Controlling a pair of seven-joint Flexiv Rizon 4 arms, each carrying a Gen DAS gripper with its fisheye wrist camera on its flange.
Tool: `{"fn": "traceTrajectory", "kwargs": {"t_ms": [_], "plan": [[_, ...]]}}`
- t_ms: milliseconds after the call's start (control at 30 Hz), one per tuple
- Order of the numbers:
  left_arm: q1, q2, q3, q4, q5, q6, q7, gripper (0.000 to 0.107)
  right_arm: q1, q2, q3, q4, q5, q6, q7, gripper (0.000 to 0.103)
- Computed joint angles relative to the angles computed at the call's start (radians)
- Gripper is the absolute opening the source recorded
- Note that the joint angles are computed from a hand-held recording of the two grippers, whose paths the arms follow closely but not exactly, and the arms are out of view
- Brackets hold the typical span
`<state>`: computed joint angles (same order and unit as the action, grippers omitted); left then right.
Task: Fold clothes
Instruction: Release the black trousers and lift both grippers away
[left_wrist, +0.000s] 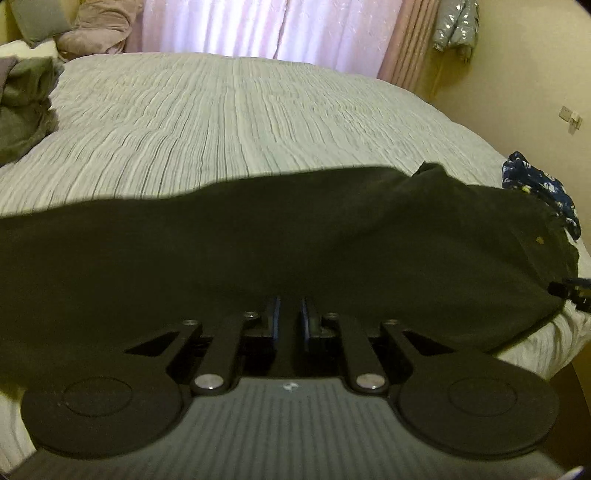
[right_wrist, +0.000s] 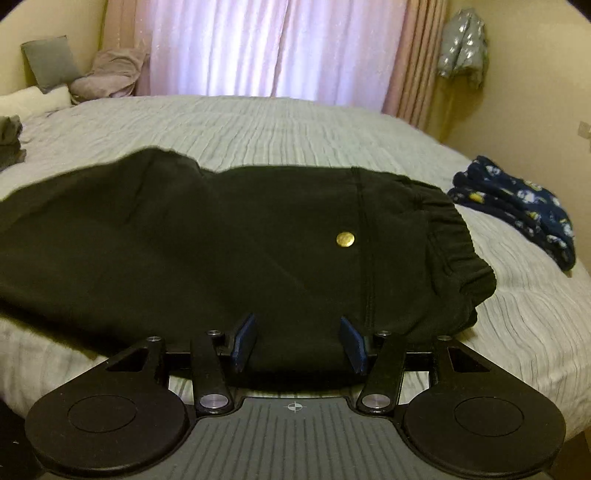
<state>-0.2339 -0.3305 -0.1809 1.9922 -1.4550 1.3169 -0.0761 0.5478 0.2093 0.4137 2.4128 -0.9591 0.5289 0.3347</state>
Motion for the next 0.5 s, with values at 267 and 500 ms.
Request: {"fn": "traceTrajectory", "kwargs": {"t_ms": [267,500], "plan": [[0.085,-0.125,-0.035,-0.266,0.29,-0.227,-0.159,0.026,-0.213,0.285,-0.123,0.13,-0.023,0.236,-0.037,0.055],[0.138,-0.344,-0.102,-0.585,0.531,-0.45,-0.351,0.038,-0.472,0.285,-0.411,0.238,-0.189,0.795,-0.02,0.055]]}}
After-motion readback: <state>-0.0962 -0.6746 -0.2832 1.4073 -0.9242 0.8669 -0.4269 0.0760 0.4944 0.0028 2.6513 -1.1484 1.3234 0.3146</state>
